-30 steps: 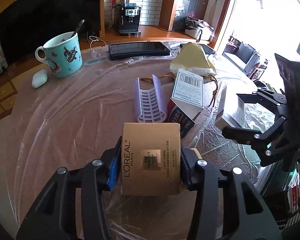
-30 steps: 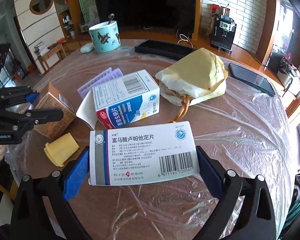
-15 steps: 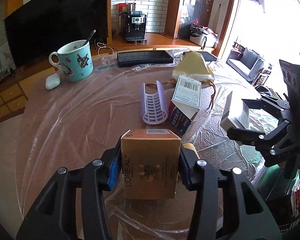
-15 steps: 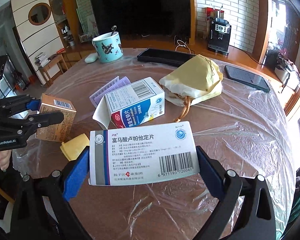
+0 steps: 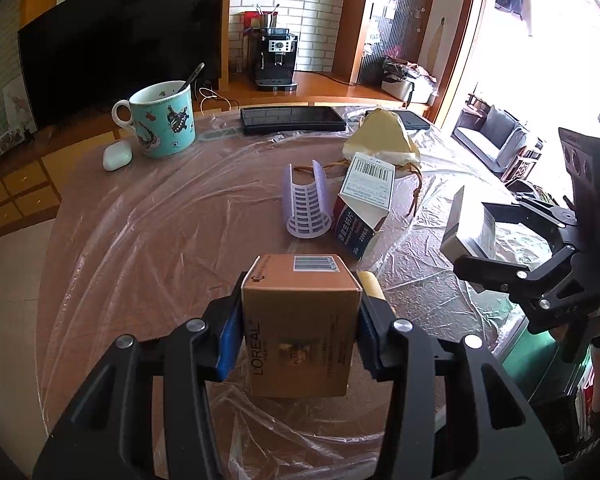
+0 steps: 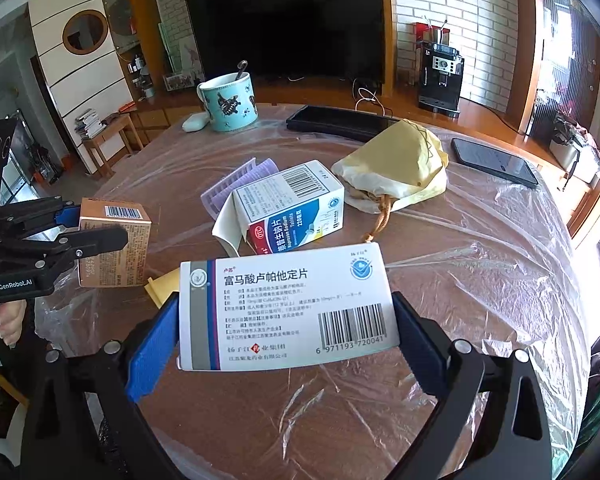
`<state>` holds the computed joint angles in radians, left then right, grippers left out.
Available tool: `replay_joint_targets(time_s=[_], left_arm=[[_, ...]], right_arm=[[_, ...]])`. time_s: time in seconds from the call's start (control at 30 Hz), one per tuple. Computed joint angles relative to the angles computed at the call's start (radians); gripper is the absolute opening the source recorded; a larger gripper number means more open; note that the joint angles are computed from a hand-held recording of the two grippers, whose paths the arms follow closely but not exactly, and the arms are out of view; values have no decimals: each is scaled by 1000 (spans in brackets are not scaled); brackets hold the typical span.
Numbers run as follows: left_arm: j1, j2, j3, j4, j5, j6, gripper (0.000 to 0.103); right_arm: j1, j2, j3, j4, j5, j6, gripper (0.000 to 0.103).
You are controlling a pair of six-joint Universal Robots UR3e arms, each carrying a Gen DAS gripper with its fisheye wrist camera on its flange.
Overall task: Collect trash
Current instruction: 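Carry the L'Oreal box and white medicine box with both tools over the bin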
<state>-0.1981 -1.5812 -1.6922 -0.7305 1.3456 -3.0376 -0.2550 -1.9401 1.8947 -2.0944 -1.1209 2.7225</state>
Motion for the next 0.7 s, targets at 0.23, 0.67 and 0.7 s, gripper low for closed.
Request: replay_joint_targets(time_s=[0.23,0.67,0.7], left_arm=[[-8,74,-48,-15,-4,-5,48],[-26,263,-155,-67,-62,1,48],[-27,275,-160,-73,-66,1,48]], right_arm=[[-27,-84,23,71,37,-31,96],[-243,-399,15,506,205,-262,96],[-274,-428,3,569,224,-299,96]])
